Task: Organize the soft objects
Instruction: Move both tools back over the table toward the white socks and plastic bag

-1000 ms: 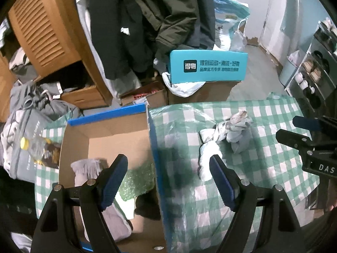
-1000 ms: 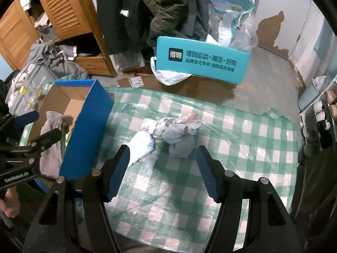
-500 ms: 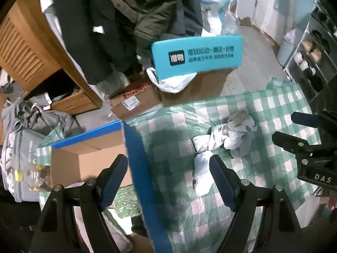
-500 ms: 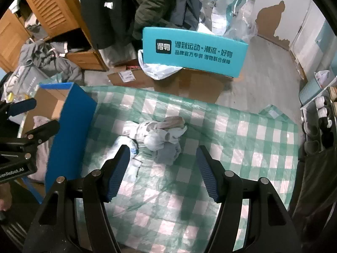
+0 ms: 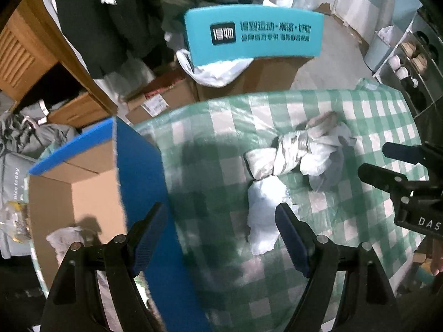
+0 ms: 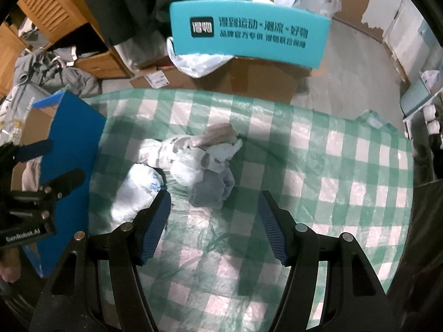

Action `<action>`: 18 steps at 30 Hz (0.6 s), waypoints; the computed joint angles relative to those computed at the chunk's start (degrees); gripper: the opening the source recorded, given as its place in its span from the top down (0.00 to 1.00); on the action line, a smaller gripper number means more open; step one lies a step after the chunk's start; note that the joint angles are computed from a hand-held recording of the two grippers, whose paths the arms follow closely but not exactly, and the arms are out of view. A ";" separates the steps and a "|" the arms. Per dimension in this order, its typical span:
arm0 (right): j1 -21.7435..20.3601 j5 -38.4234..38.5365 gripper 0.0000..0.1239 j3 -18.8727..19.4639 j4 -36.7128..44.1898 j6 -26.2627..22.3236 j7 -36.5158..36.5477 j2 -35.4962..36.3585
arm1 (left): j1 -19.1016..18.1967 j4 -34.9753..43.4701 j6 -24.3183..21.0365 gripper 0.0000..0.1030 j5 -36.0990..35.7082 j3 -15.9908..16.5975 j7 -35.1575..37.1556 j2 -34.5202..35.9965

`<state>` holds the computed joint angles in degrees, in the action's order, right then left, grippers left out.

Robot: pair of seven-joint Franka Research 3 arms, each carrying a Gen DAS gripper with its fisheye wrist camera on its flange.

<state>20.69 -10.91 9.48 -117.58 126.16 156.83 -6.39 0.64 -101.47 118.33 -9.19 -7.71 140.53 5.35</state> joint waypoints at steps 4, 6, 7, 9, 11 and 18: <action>-0.06 0.61 0.48 -0.32 -0.22 0.63 -0.99 0.70 | -0.32 -0.86 -0.35 0.21 0.63 -0.27 -0.13 0.28; -0.03 1.17 0.47 -0.49 -0.41 0.78 -1.46 1.10 | -0.53 -1.38 -0.42 0.21 1.15 -0.37 -0.25 0.36; -0.01 1.36 0.47 -0.55 -0.41 0.70 -1.59 1.31 | -0.63 -1.55 -0.53 0.21 1.42 -0.41 -0.43 0.43; 0.04 1.97 0.47 -0.74 -0.56 0.75 -2.08 1.74 | -0.81 -2.08 -0.51 0.21 1.77 -0.50 -0.66 0.37; 0.11 2.62 0.47 -0.93 -0.73 0.99 -2.77 2.17 | -1.01 -2.73 -0.16 0.21 2.19 -0.59 -0.69 0.26; 0.23 4.97 0.47 -1.67 -1.15 2.97 -5.48 3.90 | -1.61 -4.46 0.96 0.21 4.11 -0.72 -1.31 0.32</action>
